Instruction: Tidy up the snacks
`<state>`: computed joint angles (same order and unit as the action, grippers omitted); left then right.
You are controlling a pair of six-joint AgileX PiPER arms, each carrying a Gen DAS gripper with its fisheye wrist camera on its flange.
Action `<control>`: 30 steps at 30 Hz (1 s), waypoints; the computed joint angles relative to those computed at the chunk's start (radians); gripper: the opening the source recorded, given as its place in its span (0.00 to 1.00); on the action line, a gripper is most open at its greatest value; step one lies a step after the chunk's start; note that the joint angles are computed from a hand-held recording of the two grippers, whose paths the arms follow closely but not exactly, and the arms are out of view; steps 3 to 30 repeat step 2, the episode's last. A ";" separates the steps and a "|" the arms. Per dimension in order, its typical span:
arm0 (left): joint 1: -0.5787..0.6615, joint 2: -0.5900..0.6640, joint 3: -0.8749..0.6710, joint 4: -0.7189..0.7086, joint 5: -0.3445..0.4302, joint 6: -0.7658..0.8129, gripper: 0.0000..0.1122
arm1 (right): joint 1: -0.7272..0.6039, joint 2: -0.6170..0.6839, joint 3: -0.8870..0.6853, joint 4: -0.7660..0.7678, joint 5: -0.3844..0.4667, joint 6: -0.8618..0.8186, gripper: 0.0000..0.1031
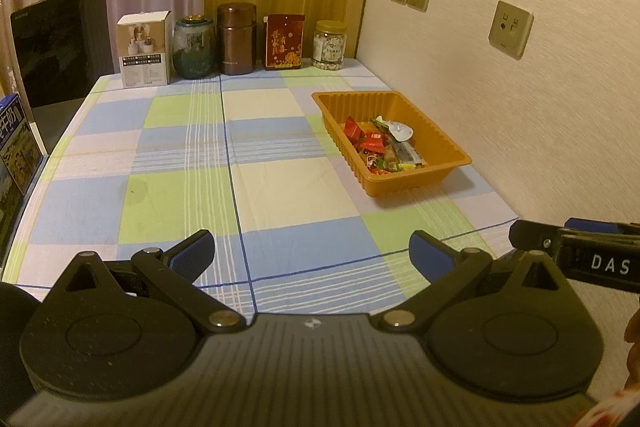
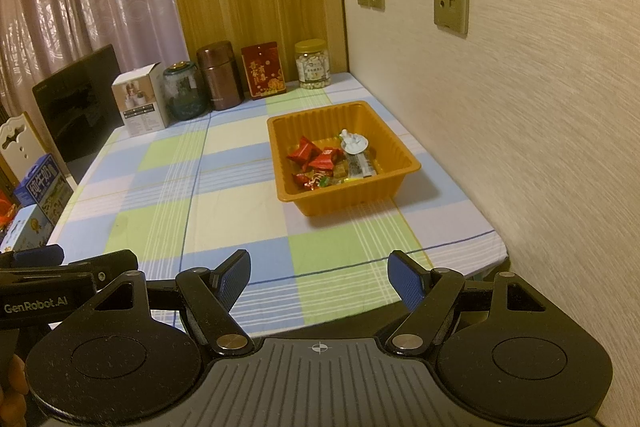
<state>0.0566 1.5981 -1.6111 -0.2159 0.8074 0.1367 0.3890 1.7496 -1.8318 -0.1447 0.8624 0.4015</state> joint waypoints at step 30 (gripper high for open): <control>0.004 0.003 -0.004 -0.006 0.003 0.003 0.92 | 0.000 0.000 -0.001 0.001 0.002 -0.001 0.73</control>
